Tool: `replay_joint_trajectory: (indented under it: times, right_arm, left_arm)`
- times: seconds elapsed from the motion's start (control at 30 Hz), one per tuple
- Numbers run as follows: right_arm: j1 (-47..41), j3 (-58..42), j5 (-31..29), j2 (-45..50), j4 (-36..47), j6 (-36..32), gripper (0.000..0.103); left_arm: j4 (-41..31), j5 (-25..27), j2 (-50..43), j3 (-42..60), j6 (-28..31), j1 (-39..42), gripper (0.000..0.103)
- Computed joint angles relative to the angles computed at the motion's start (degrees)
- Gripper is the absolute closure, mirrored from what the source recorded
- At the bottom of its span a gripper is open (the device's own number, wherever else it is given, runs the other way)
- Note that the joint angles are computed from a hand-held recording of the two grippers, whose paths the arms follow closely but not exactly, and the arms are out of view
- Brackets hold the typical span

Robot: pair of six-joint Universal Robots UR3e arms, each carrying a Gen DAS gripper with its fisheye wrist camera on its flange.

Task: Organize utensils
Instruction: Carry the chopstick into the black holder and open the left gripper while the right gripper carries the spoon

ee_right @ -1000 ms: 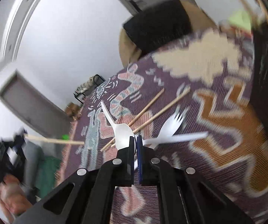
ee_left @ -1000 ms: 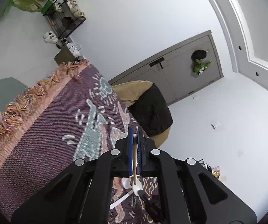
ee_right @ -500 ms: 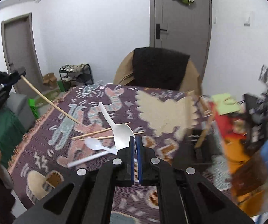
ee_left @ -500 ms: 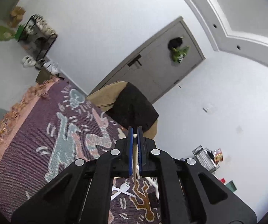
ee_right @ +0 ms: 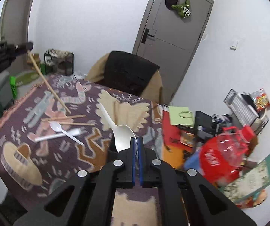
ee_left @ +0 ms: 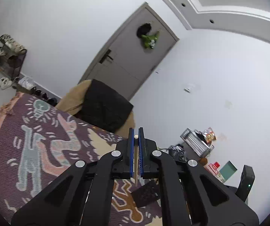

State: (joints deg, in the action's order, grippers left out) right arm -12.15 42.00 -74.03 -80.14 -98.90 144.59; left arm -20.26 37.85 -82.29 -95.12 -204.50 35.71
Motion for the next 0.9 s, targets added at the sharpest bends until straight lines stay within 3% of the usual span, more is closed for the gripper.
replay_joint_trajectory:
  times: [0.53,0.77,0.9]
  right_arm:
    - [0.8,-17.7,-10.2,9.9,11.1,-12.0,0.099]
    - [1.7,-27.1,-12.2,15.4,16.1,-14.9,0.099]
    - [2.2,-27.2,-12.6,15.7,16.5,-16.4,0.099]
  left_arm:
    - [-7.0,17.1,-17.4,25.6,3.9,-25.4,0.098]
    - [-19.1,24.6,-26.7,40.9,10.1,-33.4,0.098]
    - [-26.9,28.3,-32.9,51.6,12.5,-36.7,0.098]
